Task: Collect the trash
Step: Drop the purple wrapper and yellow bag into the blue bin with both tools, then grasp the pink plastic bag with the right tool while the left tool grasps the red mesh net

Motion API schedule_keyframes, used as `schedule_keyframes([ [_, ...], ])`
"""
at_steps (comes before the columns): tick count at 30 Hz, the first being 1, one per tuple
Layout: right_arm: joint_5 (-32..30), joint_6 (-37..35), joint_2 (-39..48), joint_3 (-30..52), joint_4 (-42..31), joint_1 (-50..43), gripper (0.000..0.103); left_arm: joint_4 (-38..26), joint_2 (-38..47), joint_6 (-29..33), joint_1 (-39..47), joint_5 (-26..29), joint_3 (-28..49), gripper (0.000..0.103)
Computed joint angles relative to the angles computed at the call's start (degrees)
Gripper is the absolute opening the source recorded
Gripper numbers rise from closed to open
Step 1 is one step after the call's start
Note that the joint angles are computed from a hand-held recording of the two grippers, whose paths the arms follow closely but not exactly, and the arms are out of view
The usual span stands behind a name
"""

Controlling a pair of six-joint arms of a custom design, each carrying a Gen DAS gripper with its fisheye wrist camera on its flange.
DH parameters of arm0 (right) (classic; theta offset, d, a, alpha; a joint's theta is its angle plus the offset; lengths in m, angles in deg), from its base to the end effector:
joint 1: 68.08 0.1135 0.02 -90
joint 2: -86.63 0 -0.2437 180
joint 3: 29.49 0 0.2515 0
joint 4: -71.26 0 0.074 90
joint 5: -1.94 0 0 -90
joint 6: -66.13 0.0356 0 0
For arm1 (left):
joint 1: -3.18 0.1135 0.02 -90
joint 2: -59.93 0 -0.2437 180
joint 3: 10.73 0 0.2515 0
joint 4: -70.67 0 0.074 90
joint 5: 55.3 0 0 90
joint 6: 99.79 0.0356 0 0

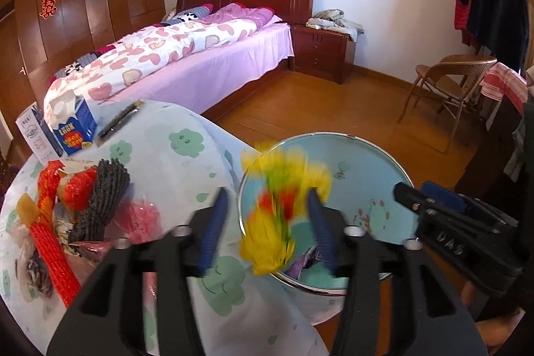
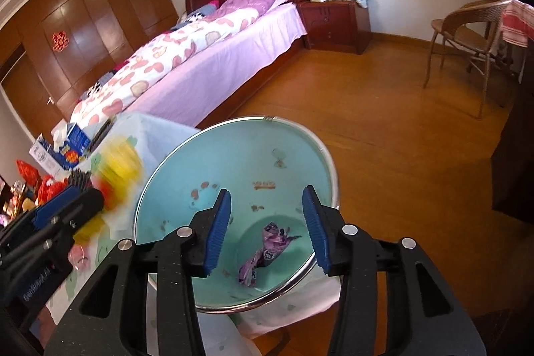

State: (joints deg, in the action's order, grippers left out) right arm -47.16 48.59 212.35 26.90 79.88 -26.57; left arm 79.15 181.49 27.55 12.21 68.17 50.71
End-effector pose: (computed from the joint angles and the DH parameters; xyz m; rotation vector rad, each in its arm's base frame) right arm 0.2404 0.1816 -0.0120 0.8225 2.1381 0.0364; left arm 0.3361 0.0335 0.0218 0.7930 2.1639 -0.3196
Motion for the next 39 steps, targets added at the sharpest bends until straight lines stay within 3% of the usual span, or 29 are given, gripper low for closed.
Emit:
schedule_keyframes([
  [3,1.9,1.3,-0.8,-0.1,-1.7,0.4,0.045,1.3,-1.1,-0.8,0.9,0.3,-0.7,0.063],
  [10,5.0,3.1,-1.9,1.2,-5.4,2.4,0.059,3.4,-2.1,-2.8,3.8,0.0,-0.8,0.082],
  [23,9.2,-4.1,-0.5,11.1,-11.7,7.7,0.059,-8.4,3.9,-0.6,18.4,5.7,11.9,0.085],
  [39,6.6,-17.2,9.4,31.7,-15.3,11.1,0.059,-16.2,14.8,-2.4,30.0,3.7,29.7,0.085],
])
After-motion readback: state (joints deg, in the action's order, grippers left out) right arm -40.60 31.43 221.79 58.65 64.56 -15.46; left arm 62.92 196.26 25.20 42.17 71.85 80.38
